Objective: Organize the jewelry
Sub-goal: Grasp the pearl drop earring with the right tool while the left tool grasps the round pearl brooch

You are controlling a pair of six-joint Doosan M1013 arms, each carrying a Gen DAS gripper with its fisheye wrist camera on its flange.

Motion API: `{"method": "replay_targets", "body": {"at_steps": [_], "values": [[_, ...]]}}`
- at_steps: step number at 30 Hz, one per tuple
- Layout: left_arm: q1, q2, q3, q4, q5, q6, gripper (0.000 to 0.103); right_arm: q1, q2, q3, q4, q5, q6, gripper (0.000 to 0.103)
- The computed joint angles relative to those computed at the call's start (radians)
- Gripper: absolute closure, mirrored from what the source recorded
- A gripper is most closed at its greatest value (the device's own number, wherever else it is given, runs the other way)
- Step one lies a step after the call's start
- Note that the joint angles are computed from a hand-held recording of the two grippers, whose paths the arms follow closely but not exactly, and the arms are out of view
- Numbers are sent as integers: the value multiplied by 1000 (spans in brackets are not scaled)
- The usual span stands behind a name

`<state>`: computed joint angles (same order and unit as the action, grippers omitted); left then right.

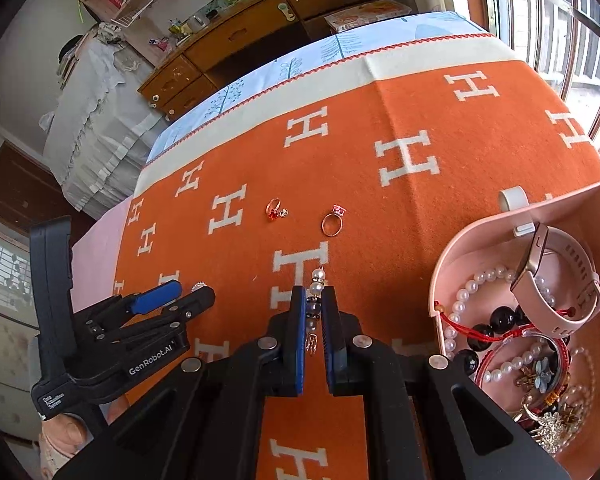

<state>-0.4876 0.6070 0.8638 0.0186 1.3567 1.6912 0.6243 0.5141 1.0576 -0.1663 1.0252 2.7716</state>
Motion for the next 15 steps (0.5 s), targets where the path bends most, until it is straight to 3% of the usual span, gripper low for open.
{"method": "replay_targets", "body": {"at_steps": [6,9,15], "values": [[1,-34,62,-7,-86,105,61,7,-17,27,-19,-14,9,96],[12,-48,90,-58,-125,179,70,9,-27,44,-14,-34,12,96],[42,-41,88,-170,-123,221,78,19,-38,61,-28,-50,16,96]]}}
